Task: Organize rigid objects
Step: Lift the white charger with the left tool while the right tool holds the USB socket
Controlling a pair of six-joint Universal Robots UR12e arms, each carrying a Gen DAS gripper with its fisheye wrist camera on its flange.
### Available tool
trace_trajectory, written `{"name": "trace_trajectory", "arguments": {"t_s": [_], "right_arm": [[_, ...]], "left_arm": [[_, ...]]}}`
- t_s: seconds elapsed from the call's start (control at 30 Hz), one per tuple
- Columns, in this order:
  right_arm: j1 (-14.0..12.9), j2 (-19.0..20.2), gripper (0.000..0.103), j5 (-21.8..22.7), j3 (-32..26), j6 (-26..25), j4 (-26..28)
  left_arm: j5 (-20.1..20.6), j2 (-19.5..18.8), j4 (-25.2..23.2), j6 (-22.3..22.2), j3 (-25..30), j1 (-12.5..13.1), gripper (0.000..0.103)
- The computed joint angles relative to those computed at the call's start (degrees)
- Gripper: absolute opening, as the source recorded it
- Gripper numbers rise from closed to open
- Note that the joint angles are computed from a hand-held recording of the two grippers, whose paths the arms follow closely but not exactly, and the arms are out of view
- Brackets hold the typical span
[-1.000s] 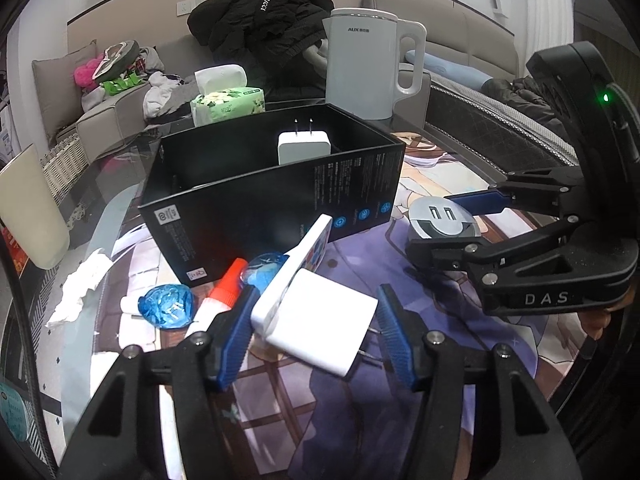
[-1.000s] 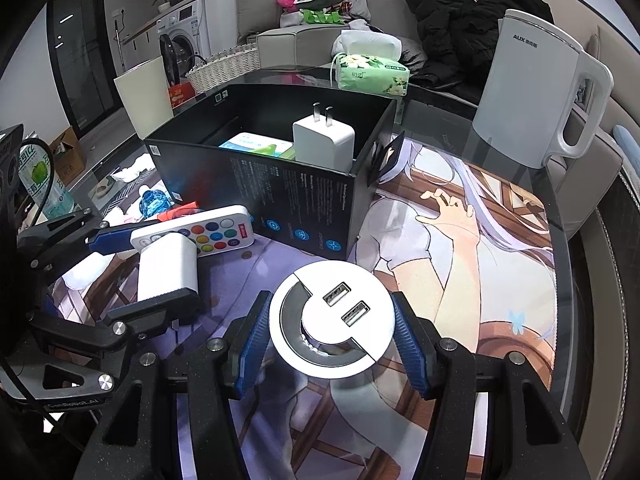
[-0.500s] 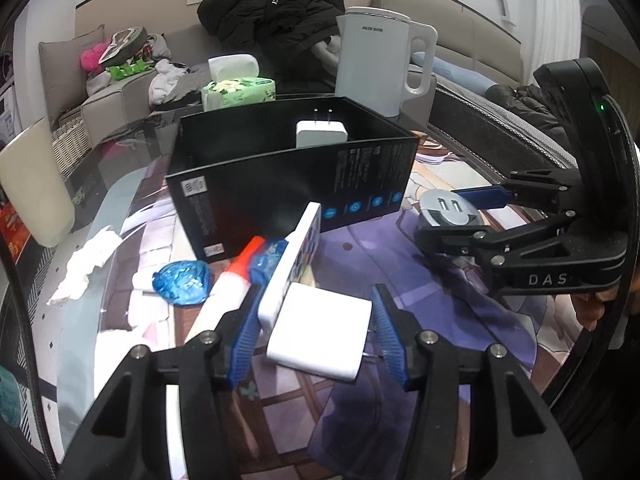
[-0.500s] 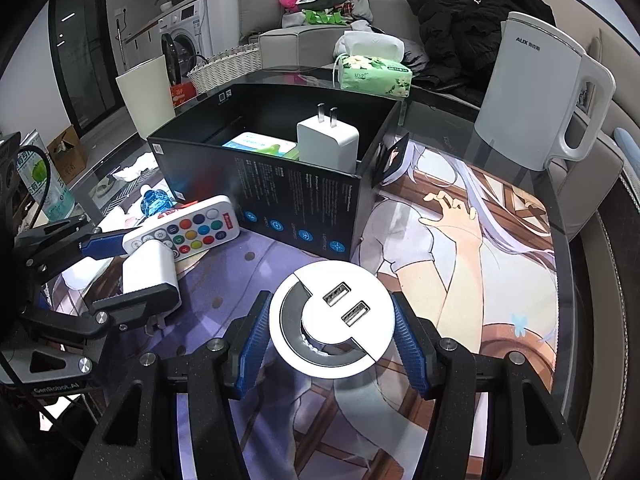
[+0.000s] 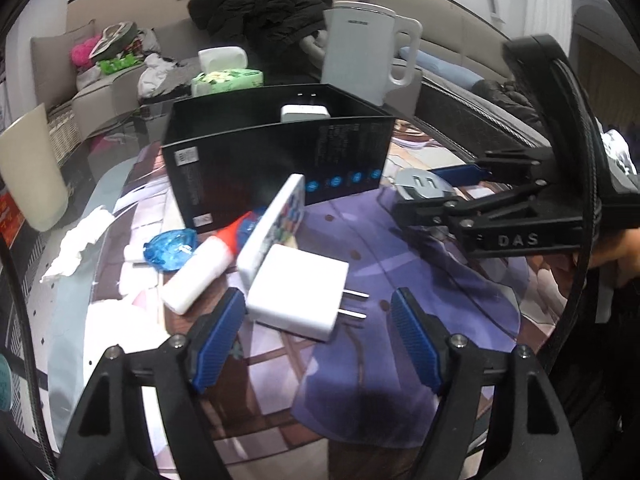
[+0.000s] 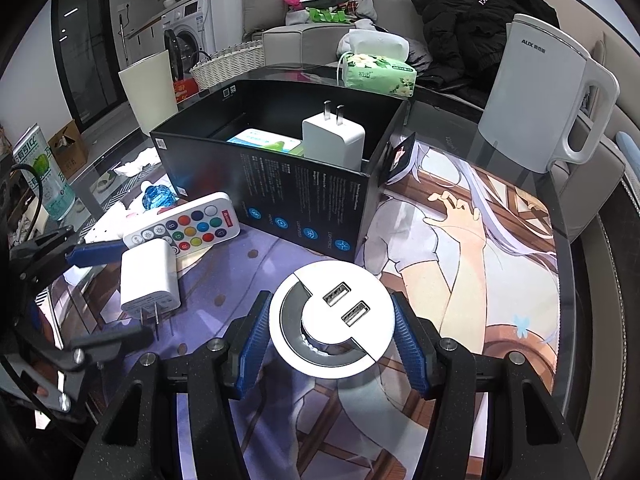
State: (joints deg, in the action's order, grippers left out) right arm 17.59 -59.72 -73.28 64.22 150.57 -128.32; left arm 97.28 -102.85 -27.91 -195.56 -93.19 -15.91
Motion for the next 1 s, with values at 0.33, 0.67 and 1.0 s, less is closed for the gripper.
{"name": "trace_trajectory", "arguments": {"t_s": [0.33,0.67,1.0], "right_arm": [[-0.2,0.0,0.058,-0.5,-0.1,0.6,0.0],[-0.2,-0.1,0.058,-0.2,0.0,0.5,-0.1],[-0.2,-0.2,0.058,0.0,0.1,0.1,-0.3]], "left_arm": [[-1.2,0.1,-0.9,-0.4,0.0,-0.3,0.074],[-0.7,-1.2,-1.0,0.1,1.4,-0.6,0.066],[1.6,-1.6,1.4,0.8,1.1,-1.2,0.056]]}}
